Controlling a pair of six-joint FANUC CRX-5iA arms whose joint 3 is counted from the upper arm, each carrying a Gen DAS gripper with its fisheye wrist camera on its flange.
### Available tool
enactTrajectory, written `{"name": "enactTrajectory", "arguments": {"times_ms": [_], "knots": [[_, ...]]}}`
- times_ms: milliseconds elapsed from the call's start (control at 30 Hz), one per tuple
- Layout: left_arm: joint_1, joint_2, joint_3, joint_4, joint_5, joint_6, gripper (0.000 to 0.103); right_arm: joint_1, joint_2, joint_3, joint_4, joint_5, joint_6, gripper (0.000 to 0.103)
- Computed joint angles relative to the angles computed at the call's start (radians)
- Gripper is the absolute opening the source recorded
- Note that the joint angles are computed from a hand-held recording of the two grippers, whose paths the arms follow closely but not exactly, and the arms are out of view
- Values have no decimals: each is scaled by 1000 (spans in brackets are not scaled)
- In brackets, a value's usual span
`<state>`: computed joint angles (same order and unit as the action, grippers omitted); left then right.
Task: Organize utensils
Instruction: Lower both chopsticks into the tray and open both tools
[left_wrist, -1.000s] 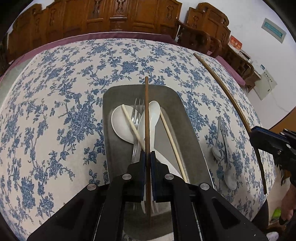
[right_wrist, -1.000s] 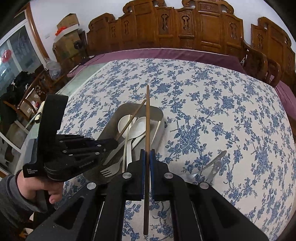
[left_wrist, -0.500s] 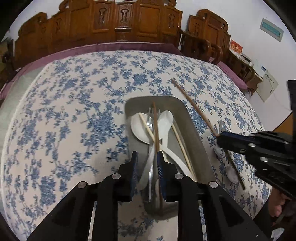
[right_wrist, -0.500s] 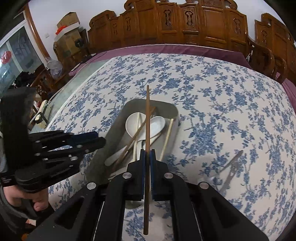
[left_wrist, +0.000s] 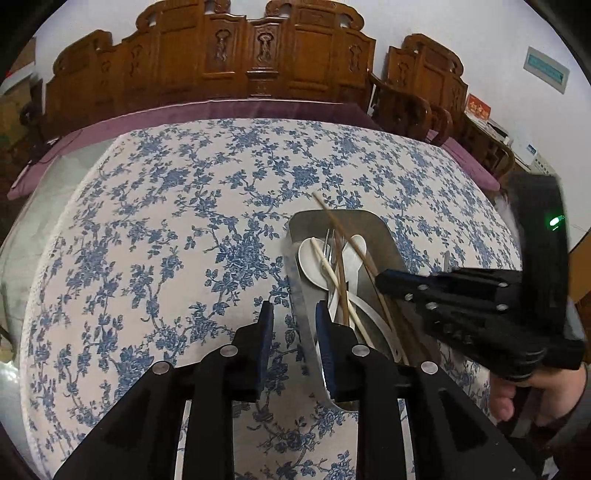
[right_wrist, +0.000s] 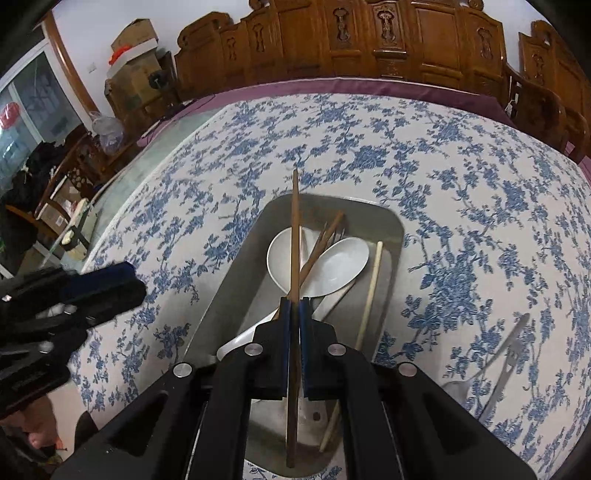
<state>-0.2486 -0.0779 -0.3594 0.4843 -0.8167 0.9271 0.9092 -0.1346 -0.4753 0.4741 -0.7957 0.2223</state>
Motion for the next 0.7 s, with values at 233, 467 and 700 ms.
{"name": "enactTrajectory", "arguments": {"times_ms": [233,467,700], "knots": [[2,-15,-9,5,3,-13,23,8,24,1,-6,2,1,6],[0,-20,-6,-7,-4,-6,24,6,30,3,-17,5,7,8],[-16,-31,-9,-15,6,-2,30,37,-44,-58,49,13,-52,14]]}}
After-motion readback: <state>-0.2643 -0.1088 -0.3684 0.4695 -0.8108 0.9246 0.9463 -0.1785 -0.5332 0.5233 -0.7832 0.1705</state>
